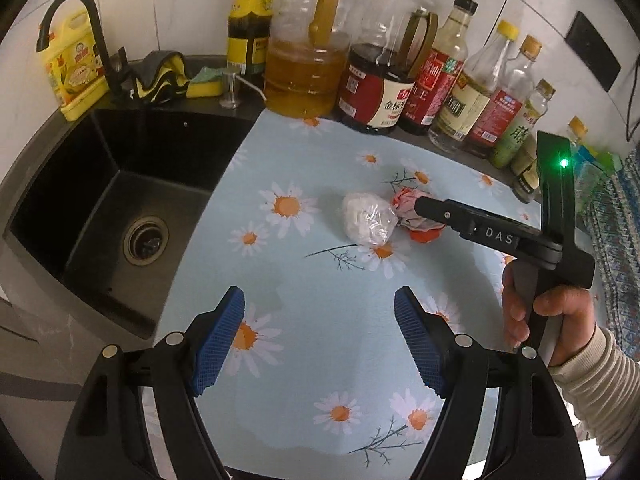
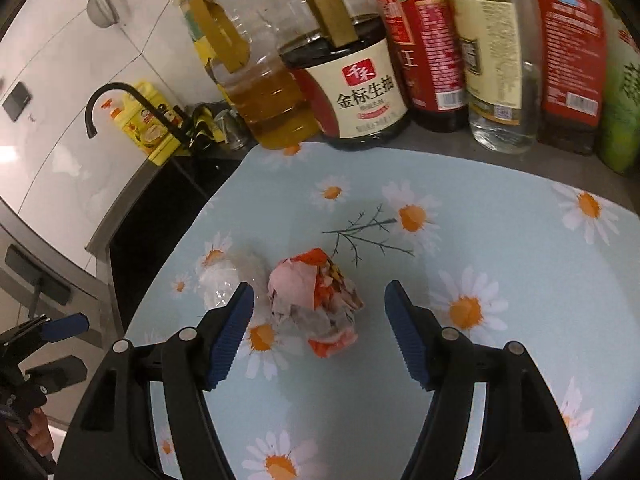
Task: Collect trash
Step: 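Grasp the red-white wrapper with the right gripper while the left grasps the plastic bundle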
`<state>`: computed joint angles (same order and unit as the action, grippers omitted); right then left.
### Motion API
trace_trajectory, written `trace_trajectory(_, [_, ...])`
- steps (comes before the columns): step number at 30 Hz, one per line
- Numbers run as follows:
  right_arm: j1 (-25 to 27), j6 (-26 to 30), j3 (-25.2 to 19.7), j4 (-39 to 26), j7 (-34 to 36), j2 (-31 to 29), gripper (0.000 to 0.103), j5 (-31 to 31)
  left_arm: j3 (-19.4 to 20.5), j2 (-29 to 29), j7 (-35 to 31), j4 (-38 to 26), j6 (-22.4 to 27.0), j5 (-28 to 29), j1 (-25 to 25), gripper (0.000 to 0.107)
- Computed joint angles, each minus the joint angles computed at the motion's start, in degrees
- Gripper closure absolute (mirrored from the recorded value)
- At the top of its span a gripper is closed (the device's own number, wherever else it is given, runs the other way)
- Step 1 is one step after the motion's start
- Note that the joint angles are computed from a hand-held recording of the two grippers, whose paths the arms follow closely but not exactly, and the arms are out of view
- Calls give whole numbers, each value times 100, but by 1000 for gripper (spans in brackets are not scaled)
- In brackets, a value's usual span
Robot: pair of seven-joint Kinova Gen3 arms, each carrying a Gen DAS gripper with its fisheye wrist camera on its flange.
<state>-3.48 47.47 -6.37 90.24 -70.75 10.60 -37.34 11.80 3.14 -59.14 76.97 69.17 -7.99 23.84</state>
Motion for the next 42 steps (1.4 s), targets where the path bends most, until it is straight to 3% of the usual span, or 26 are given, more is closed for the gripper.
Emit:
trace_trajectory(1, [48,-1,-41,-6,25,28,40,-30,8,23,38,-19,24,-24,14,32])
trace_trajectory(2, [-10,7,4,-25,-1,45,61,33,14,53,75,-43,51,-48,31,32])
trace_trajectory(3, [-89,50,46,-82,-32,83,65,165,20,81,108,-75,78,-70,53,32])
trace_trajectory(18, [286,131,68,304,843,-250,72,-588,-71,546,62,-620,313,-268,356,32])
trace_trajectory(24, [506,468,335,514,1225,-559,71,-1128,-136,963,-67,-1065,588,-336,538,32])
trace_trajectory(26, [571,544,439,651,1427,-703,71,-1348,-171,1093,-142,-1199,638,-346,598,24])
trace_trajectory(30, [671,745,699,936,1657,-959,71,-1690,-277,1377,-186,-1495,769,-577,810,23])
trace_trajectory(42, [663,880,1238,1553,1751,-1526,71,-1741,-644,2303,-604,-2485,1228,-833,1203,23])
